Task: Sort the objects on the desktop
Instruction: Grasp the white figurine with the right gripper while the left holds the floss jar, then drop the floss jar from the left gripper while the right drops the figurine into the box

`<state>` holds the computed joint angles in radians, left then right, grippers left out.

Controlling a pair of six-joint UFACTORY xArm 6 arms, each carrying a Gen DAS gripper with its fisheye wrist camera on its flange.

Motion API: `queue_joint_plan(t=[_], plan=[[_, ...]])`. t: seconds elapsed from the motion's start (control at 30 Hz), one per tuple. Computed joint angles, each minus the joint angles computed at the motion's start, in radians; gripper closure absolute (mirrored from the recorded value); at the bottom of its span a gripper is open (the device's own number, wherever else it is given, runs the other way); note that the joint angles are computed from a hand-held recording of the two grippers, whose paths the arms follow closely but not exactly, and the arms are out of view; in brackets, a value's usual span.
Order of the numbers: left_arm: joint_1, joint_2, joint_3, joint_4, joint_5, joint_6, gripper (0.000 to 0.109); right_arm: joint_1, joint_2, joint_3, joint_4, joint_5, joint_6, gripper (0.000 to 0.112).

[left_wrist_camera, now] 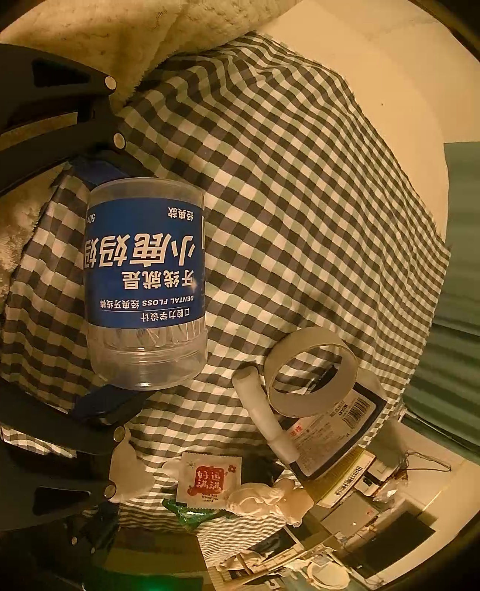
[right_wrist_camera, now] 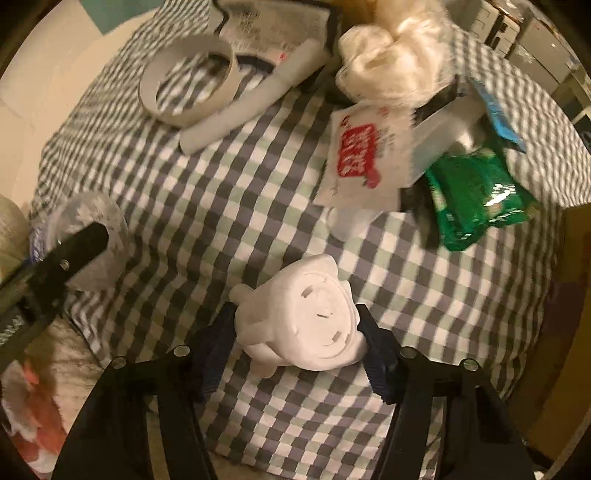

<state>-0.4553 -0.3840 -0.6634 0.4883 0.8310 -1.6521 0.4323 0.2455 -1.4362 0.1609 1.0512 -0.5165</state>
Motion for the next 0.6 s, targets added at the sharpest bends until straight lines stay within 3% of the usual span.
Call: queue_joint_plan(t=[0.23,0.4,0.6], plan=[[-0.030,-0.018,-0.008,0.029,0.034,-0.042,0.018,-0.041,-0.037,-0.020,0.091,0.009,-0.033,0.050],[-0.092,-0.043,-0.069,0.177,0.124,-0.109,0.018,-0.094,-0.148,0.040,0.154,-0.019,-0.108,0.050],[-0.193,0.065,-0.313,0.266,0.204,0.041,0.018,-0.249,-0.198,-0.066,0.259,0.087,-0.168,0.050]])
